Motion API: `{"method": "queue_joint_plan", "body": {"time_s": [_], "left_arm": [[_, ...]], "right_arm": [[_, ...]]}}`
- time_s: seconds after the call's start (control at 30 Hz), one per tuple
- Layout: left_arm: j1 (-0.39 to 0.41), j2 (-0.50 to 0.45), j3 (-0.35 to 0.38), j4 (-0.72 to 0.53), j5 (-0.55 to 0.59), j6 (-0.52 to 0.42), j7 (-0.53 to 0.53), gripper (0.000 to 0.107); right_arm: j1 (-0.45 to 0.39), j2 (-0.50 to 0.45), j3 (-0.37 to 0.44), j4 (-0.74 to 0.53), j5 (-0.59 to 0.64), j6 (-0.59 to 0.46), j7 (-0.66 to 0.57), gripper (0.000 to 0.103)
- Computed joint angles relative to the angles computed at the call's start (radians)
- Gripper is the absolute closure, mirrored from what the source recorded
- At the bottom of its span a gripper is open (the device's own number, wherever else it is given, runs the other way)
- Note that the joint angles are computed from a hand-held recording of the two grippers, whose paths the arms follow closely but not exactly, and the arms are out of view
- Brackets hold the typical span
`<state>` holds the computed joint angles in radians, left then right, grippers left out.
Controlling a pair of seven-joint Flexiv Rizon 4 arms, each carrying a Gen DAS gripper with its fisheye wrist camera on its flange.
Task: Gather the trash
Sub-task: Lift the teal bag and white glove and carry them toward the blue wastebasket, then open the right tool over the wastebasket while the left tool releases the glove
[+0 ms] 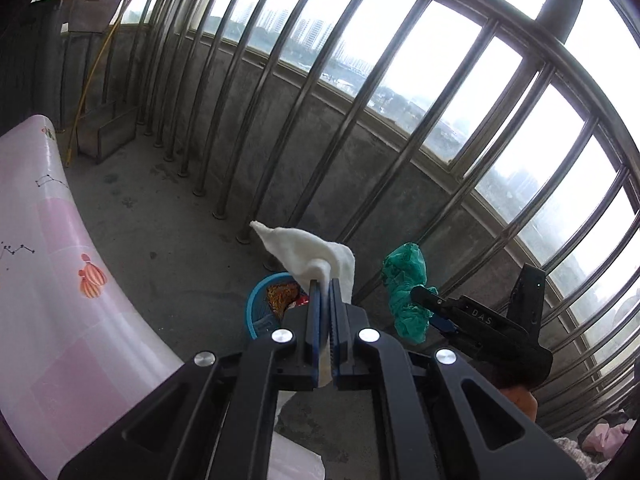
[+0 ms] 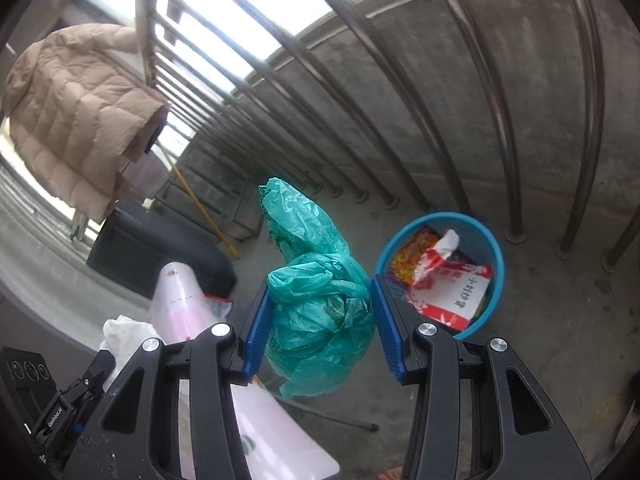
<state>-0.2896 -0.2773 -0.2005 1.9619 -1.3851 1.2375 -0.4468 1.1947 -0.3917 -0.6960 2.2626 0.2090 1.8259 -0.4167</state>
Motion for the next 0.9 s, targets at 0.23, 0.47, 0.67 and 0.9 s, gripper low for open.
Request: {"method": "queue_joint_plan", "body": {"time_s": [0.23,0.47,0.67,0.9], "left_arm": [[0.010,-0.204,-0.022,-0.184,0.340,-0.043,-0.248,0.103],[-0.007,-0.360,0.001,-0.375,0.615,-0.073,-0.459,0.103],[-0.014,-0.460,-0.013,-0.522,0.767,-0.111,-0.571,0.103],[0.019,-0.554,-0.063,-0.647,0.840,-0.226,-0.680,0.051]], "right_arm": [[-0.311,-0.061,0.308,-0.022,0.016,0.007,0.111,0.058],[-0.553,-0.122,0.547,-0.058,0.013,0.023,0.192,0.058],[-0.749,-0.217,0.729,-0.123,0.007,0.084,0.292,0.058],[-0.990,-0.410,0.941,-0.235,-0.100,0.175,0.416,0.040]]}}
